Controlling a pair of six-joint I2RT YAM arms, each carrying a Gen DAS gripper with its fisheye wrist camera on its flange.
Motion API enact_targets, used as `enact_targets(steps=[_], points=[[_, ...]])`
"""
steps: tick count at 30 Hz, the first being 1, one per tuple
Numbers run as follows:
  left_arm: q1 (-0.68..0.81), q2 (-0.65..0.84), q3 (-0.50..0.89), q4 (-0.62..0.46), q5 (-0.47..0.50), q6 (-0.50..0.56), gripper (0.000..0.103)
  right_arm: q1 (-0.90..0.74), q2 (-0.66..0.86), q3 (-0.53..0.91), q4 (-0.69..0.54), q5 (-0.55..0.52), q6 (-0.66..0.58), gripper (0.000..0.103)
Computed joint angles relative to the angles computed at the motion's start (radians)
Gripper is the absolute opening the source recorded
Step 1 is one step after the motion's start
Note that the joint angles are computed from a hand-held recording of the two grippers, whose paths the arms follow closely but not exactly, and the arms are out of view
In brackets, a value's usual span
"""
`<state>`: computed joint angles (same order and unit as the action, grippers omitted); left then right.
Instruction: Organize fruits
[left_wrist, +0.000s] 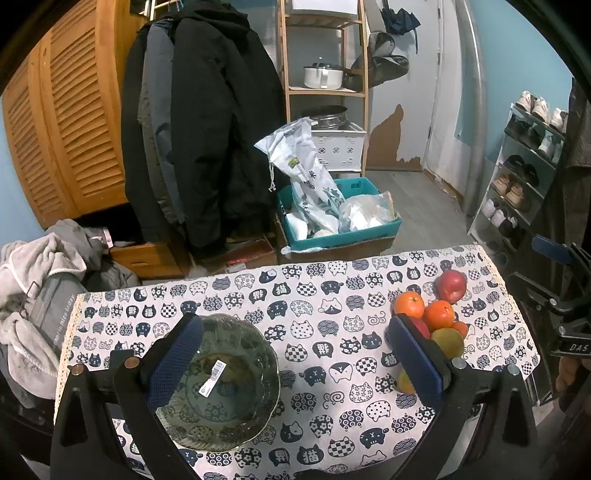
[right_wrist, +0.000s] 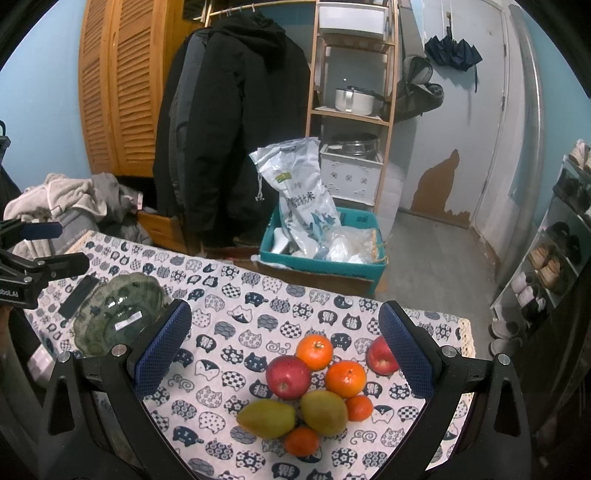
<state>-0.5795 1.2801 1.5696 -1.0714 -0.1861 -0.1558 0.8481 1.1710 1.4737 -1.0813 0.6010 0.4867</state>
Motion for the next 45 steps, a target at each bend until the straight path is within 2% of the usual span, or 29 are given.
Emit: enact_targets(steps=[14,20,31,37,45], points=[[-0.021,0.004,0.0,-0.008,-0.007,-0.015,0.102,-0.007,-0.001,-0.001,-0.002,-0.004,-0.002,0.1],[-0.019,0.025,0.007,-0.015,0.016,-0.01,0.102,-0.009,-0.036,-0.061,0.009,0.001,0.014,0.1],[-0.052,0.091,0.017,-0.029,0.052,-0.003,0.102,-0.043,-0.058,-0.049,-0.034,-0.006,0.033,0.1],[-0.084,0.142,0.025,-0.029,0.046,-0.015,0.102,-0.116,-0.093,-0.071,-0.039,-0.04,0.02,0.1],[-0.106,0.245,0.069,-0.029,0.069,-0.046,0.102,-0.287,-0.128,-0.111,-0.017,-0.136,-0.053,0.1]])
